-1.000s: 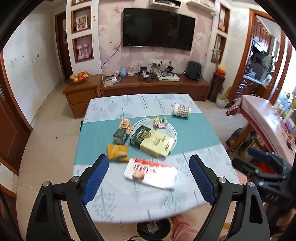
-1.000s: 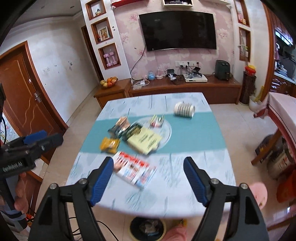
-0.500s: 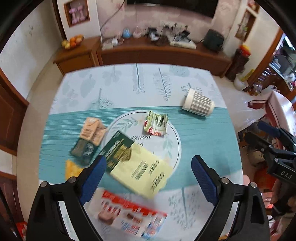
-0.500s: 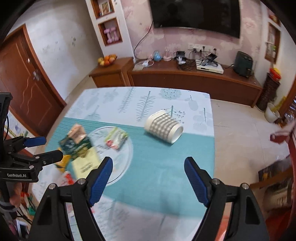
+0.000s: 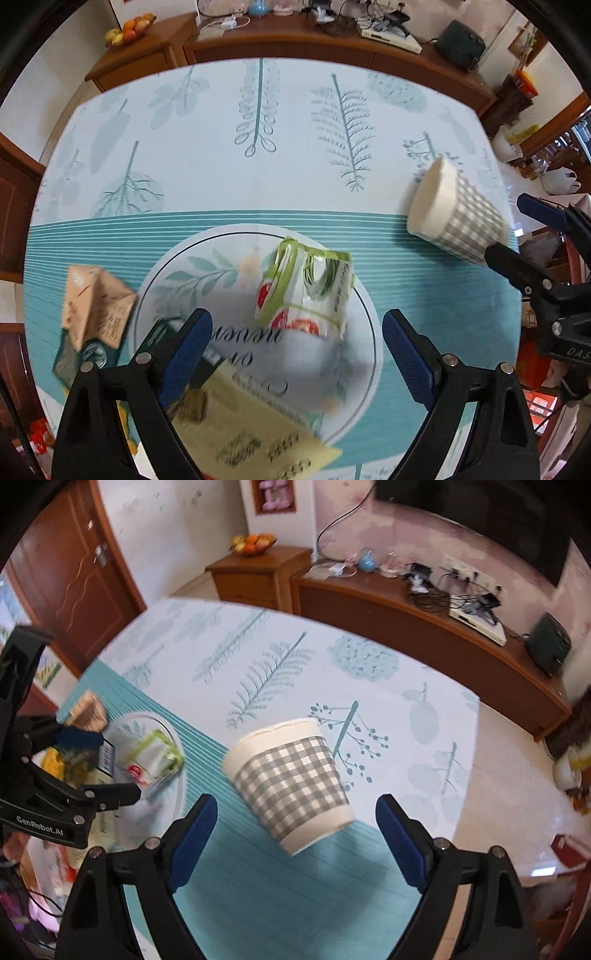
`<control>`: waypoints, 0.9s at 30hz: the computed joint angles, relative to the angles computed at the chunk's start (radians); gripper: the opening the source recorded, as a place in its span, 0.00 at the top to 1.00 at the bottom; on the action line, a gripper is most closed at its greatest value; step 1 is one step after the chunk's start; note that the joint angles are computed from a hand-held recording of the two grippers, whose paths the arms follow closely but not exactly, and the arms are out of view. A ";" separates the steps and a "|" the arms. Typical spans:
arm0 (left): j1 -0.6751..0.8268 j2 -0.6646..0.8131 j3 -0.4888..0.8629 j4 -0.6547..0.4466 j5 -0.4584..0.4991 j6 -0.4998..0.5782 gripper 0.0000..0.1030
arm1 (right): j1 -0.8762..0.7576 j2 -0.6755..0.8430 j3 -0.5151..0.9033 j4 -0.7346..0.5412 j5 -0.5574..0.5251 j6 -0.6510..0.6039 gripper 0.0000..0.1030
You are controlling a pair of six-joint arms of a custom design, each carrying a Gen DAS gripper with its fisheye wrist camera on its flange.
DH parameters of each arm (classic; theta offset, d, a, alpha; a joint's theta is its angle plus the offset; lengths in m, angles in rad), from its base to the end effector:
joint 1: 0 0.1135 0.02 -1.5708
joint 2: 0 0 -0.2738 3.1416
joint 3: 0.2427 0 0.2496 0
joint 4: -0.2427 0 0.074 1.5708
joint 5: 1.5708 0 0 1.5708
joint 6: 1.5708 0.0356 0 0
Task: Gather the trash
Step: 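Grasp the green-white packet with the left tool while the right tool grasps the checkered paper cup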
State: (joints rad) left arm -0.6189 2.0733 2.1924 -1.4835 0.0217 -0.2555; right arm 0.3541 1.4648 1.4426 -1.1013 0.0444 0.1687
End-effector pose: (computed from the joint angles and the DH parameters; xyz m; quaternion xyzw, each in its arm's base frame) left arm 0.3317 -0.2372 0.3345 0.1808 0.9780 -0.0534 0.0888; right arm 0.2650 0.0963 0.3416 -0.0853 0.9711 0.0364 0.2198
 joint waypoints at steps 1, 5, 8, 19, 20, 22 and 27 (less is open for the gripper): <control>0.000 0.017 0.005 0.005 0.000 -0.002 0.10 | -0.007 0.015 -0.002 0.009 -0.008 -0.019 0.14; 0.006 0.064 0.025 0.011 0.007 -0.016 0.10 | -0.022 0.053 -0.009 0.029 -0.032 -0.052 0.14; 0.007 0.078 0.026 0.019 0.000 -0.032 0.20 | -0.029 0.072 -0.010 0.039 -0.048 -0.053 0.14; 0.035 0.002 -0.064 0.090 0.035 -0.028 0.80 | -0.015 0.044 -0.042 0.036 -0.110 0.016 0.36; 0.034 -0.009 -0.071 0.096 0.032 -0.026 0.82 | -0.004 0.035 -0.050 0.037 -0.105 0.030 0.37; 0.034 -0.046 -0.101 0.118 0.034 -0.023 0.84 | 0.016 0.010 -0.069 0.038 -0.109 0.072 0.39; 0.031 -0.124 -0.125 0.126 0.043 -0.025 0.85 | 0.072 -0.070 -0.106 0.050 -0.120 0.207 0.40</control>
State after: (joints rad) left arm -0.5876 1.9492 2.0679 -1.3576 0.0649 -0.2810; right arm 0.4258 1.3944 1.3368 -1.0517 -0.0754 0.3760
